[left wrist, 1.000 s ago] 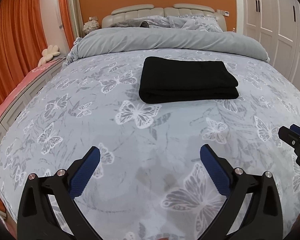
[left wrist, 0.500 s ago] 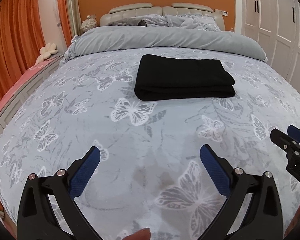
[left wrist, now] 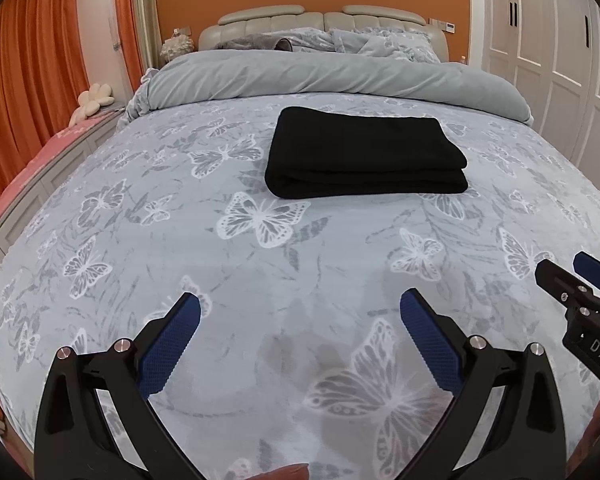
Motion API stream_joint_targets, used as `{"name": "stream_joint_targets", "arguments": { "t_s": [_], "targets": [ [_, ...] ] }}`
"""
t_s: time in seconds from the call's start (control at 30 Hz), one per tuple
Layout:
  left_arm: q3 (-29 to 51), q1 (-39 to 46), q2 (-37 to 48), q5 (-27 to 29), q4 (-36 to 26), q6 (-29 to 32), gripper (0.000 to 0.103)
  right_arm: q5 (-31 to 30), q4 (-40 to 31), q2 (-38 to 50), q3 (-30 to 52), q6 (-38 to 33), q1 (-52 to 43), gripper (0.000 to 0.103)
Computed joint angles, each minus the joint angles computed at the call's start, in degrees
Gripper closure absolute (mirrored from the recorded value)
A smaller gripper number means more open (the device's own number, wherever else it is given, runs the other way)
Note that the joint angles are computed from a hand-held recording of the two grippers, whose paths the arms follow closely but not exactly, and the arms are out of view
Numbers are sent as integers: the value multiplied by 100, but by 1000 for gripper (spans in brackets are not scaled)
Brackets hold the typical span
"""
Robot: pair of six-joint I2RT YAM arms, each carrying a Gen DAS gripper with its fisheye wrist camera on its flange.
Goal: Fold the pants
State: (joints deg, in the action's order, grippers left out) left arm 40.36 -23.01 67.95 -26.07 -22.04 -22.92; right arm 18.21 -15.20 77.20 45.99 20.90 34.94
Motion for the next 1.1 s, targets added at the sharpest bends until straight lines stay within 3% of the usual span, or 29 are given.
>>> {"name": "stream_joint_targets", "arguments": {
  "t_s": [1.1],
  "targets": [
    [25, -71, 162, -166, 22, -171, 5, 69, 38, 142, 61, -66, 64, 41]
  ]
}}
